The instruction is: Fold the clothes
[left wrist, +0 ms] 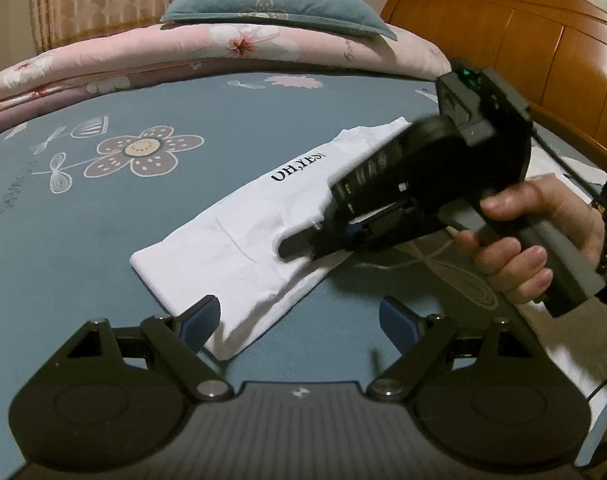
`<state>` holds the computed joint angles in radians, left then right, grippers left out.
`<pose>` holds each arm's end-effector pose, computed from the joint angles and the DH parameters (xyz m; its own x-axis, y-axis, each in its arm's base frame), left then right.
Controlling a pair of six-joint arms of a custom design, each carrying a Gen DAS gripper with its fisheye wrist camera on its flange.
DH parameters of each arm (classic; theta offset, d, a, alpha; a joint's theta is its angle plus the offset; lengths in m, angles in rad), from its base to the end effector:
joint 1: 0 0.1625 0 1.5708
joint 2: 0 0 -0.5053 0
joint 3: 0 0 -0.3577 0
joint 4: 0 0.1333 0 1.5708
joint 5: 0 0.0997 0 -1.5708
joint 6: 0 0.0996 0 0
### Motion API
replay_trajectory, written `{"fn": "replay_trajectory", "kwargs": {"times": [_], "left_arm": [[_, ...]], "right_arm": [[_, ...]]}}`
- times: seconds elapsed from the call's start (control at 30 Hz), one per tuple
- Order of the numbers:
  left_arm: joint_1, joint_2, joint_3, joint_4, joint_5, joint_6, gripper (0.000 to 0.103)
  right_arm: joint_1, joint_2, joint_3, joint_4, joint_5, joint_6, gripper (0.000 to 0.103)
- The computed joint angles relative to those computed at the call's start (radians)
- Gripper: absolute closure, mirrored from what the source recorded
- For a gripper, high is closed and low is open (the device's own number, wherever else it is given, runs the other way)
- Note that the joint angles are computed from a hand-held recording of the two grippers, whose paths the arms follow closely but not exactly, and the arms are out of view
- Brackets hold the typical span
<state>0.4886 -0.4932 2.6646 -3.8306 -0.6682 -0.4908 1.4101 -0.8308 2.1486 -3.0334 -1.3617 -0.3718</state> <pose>-0.2077 -0.3499 0.0540 -0.7250 0.2334 -0.6480 0.6098 0.6549 -0.4464 0.0651 -0.5606 0.1073 -0.9616 -0.2366 -0.1389 -0.2050 0.9562 -0.2091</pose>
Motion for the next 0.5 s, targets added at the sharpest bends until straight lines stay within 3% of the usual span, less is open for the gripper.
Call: {"fn": "replay_trajectory", "kwargs": {"times": [0.5], "left_arm": [[-0.05,-0.021,-0.019,0.11,-0.004,-0.117,0.016]], "right_arm": [[0.111,-0.133,-0.036,-0.027,-0.218,-0.268,0.098]]}}
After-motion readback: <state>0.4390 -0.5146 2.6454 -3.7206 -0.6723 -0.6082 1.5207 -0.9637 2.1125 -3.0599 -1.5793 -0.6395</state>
